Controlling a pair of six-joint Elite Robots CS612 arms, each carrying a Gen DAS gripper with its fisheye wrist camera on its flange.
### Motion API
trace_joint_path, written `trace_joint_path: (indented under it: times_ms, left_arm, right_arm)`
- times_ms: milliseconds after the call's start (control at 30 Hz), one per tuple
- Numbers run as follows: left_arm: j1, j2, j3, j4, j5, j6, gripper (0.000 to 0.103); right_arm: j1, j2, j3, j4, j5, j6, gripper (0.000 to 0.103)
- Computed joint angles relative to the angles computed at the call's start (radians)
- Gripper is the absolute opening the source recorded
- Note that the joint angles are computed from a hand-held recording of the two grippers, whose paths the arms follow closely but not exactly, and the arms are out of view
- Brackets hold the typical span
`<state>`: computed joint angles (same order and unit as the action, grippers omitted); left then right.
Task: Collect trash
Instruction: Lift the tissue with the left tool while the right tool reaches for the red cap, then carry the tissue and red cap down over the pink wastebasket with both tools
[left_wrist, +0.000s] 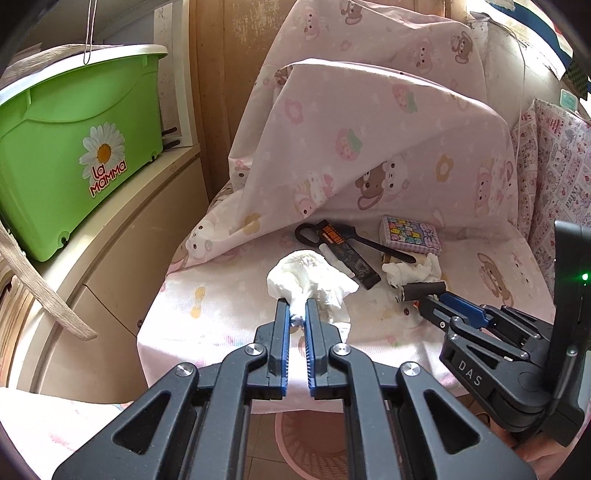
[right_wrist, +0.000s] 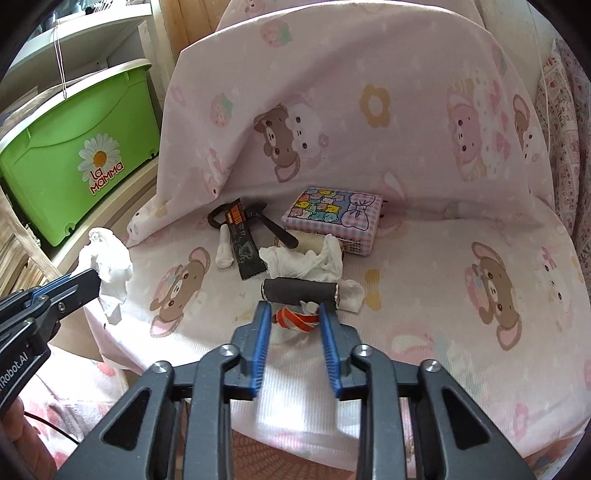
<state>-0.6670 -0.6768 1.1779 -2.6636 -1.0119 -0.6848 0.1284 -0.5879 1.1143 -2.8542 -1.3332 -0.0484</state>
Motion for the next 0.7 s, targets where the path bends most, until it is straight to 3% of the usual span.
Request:
trace_joint_path:
  times_ms: [167,333,533,700]
  left_arm:
    - [-0.001,0.000,0.001,-0.005,0.002,0.007,0.007]
    - [0.000,-0.011,0.015,-0.029,-0.028,0.009,0.007]
    - [0.011,-0.036,0.040,-0.019,-0.164,-0.001,0.007]
    - [0.001,-0.047,0.054,-0.014,-0.159,0.028,0.007]
  right_arm:
    - [-0.011,-0.018,0.037,-0.017,0.048,0.048,0.006]
    - [-0.024,-0.060,0.098,-0.061,0.090,0.060,0.006]
    - [-0.040,-0.108,0.171,-0.083,0.125,0.073,0.006]
    - [-0.047,-0.139,0.211,-0.075,0.158,0.053,0.006]
